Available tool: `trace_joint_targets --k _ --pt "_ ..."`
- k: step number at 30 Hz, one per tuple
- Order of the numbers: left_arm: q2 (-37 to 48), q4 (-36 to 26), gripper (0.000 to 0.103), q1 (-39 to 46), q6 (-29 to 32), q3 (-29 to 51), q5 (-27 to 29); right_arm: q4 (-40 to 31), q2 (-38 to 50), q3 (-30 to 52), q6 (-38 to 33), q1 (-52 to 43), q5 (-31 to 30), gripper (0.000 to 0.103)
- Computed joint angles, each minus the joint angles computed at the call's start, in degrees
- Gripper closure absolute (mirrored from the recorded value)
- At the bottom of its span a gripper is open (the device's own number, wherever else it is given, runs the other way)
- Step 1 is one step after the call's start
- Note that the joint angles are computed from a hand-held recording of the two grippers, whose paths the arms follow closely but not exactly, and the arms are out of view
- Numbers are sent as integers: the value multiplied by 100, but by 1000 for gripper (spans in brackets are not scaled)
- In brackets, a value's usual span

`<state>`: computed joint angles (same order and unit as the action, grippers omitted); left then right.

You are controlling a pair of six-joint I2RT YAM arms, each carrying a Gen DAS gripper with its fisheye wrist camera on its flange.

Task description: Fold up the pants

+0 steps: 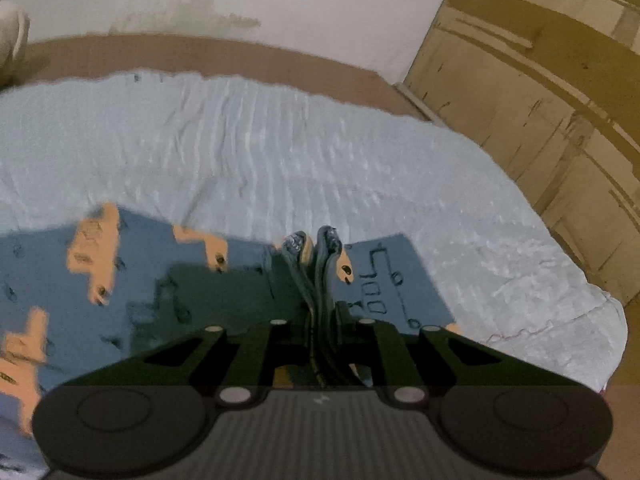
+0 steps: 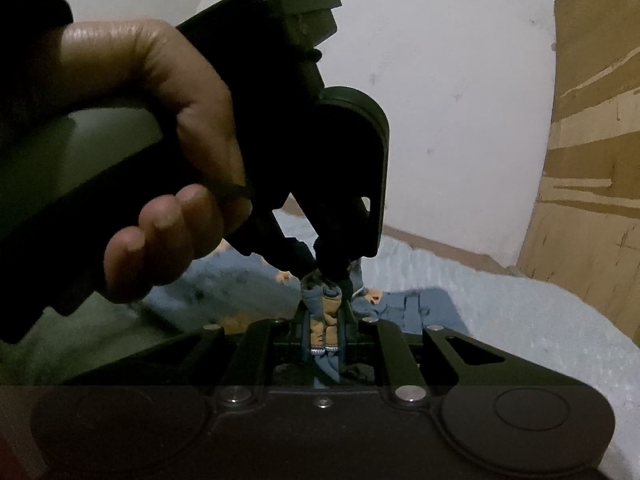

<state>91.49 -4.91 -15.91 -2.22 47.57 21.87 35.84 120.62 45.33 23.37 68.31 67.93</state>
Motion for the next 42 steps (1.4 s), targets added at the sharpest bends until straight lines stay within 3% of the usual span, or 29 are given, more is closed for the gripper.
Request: trace_joint_targets --k 7,17,29,32,33,34,35,36,38,40,42 --pt "-355 -1074 91 806 806 342 -89 130 -173 527 -756 79 -347 89" --pt "545 -483 91 1702 1037 132 385 -737 852 1900 -573 24 -1295 89" --pt "856 -119 89 2160 915 -31 1139 -257 1119 1894 -706 -101 -1514 89" --pt "742 -469 83 2131 858 109 1076 -94 1085 1753 -814 -154 -1570 87" --pt "629 -613 70 2119 844 144 1021 -38 1100 1736 -841 -159 -1572 83" --pt "503 -698 48 2113 877 146 986 18 1112 1718 -841 -165 -1560 72" --pt "302 -722 38 2108 908 88 920 -37 1076 1699 -757 -165 -1533 58" --pt "53 -693 27 2112 913 -18 815 -17 1011 1632 -689 -157 -1498 52" --pt "-360 -719 20 2167 943 -151 703 109 852 1446 -651 -121 -1433 31" --pt "-765 -919 5 2338 988 -212 782 110 660 1291 -605 -53 -1253 18" --pt "-1215 -921 1 2512 987 -406 754 78 433 1103 -415 60 -979 4"
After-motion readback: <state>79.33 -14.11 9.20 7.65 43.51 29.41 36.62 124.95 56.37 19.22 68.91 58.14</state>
